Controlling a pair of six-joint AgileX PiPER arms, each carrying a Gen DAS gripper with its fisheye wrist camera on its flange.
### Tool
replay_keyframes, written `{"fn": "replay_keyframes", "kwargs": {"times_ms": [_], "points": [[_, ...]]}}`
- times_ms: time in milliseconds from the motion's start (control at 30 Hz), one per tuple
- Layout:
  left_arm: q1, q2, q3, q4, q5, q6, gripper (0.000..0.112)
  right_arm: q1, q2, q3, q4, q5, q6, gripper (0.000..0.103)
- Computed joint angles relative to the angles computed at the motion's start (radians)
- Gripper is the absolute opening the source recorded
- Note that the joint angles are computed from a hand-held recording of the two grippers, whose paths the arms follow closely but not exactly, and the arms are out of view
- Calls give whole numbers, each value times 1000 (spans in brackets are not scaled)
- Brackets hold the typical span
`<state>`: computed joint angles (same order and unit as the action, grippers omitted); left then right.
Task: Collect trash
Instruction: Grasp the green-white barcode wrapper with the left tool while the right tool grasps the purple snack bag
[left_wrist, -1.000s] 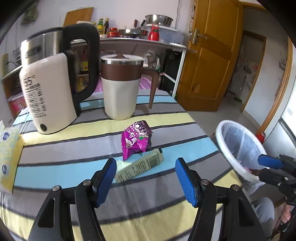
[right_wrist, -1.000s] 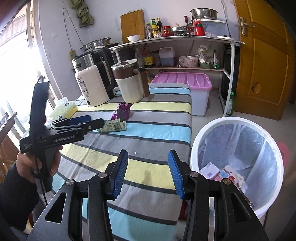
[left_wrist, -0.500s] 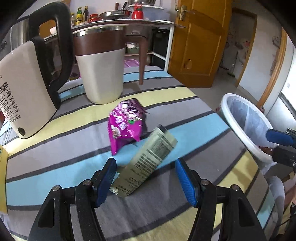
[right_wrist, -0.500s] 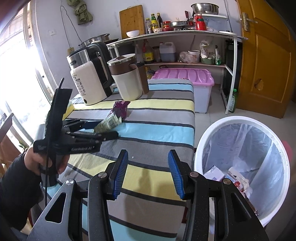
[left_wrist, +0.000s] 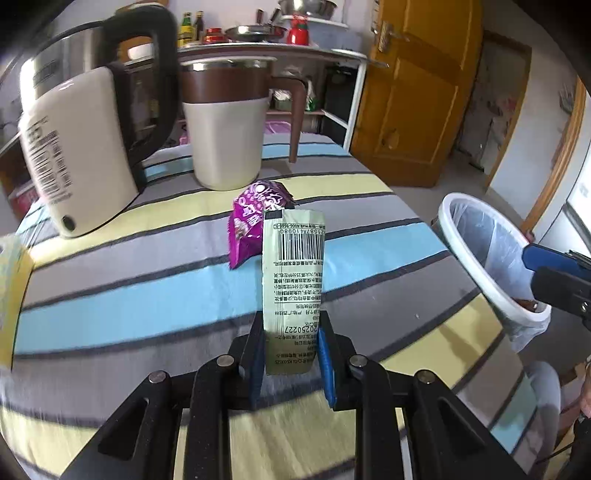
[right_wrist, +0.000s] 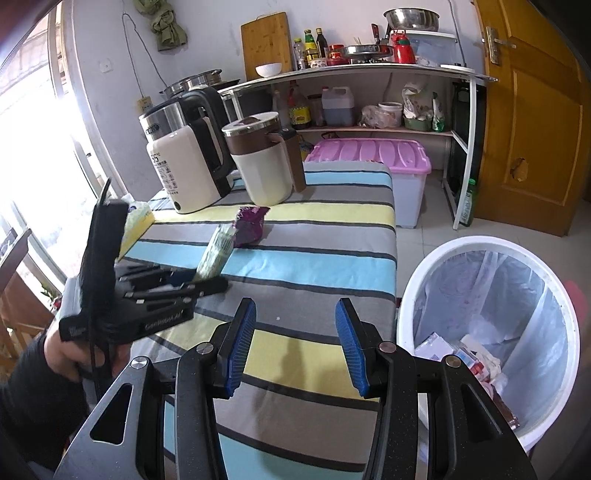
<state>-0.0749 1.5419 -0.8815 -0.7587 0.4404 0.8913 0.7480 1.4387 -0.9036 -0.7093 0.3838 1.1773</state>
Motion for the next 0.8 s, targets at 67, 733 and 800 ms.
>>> {"fn": "replay_keyframes", "kwargs": {"times_ms": [67,733,800], "points": [[26,-38,31,-54,14,45,26,9,0,-11,4,5,-3,46],[262,-148,103,-249,70,210,26,-35,314,-369,392,0,-405,51],[274,-137,96,-262,70,221,26,-46,357,-424,431,17,-451,51]]}}
